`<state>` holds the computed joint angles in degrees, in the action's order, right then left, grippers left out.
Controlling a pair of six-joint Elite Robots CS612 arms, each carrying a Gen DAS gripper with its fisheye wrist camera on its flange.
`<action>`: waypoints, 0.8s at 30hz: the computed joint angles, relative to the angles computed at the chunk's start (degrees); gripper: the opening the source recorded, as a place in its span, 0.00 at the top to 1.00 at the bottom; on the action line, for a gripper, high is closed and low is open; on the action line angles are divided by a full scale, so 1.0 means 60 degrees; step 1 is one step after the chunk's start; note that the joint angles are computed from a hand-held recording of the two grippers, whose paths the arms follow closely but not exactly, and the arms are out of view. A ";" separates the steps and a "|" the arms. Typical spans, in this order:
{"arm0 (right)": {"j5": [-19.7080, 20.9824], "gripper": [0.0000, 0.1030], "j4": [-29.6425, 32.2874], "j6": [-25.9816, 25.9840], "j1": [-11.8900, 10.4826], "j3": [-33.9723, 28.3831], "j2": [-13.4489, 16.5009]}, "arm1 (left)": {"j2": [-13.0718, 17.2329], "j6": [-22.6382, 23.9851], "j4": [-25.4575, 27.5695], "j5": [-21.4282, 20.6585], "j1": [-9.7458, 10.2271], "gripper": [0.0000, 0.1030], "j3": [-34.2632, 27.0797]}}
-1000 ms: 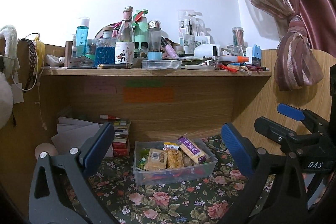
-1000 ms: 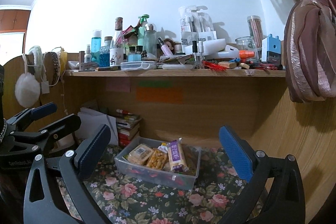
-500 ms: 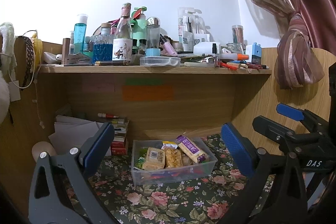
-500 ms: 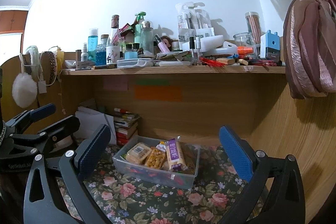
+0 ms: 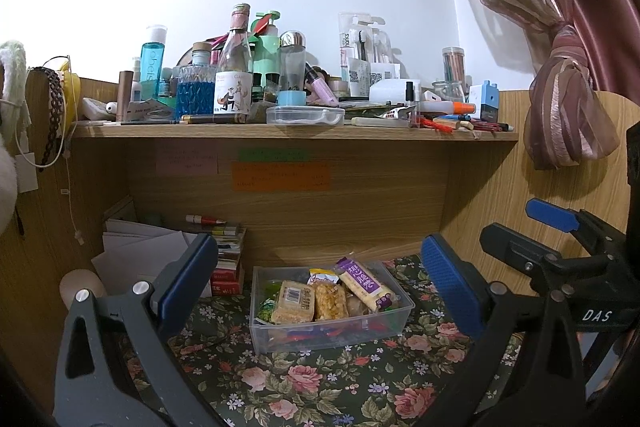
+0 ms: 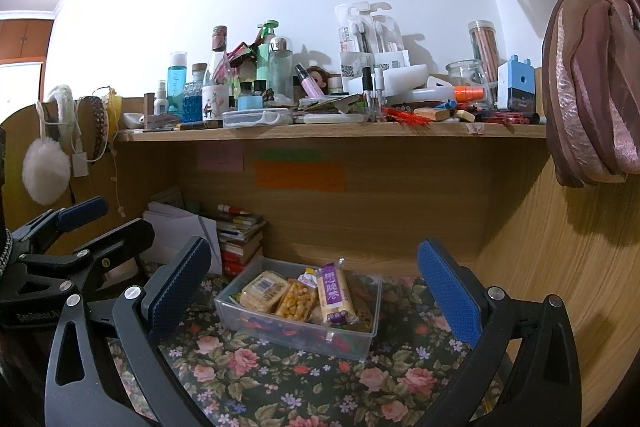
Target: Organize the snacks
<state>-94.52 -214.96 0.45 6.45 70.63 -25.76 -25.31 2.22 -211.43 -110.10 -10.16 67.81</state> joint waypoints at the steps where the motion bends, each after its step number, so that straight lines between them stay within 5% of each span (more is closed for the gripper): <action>1: 0.0000 0.00 0.0000 0.0000 0.0000 0.0000 0.0000 | -0.0004 -0.0003 -0.0001 0.0014 -0.0003 0.00 0.0006; 24: 0.0038 0.00 0.0045 -0.0010 -0.0015 -0.0043 0.0021 | 0.0077 -0.0012 0.0222 0.0122 -0.0036 0.00 -0.0127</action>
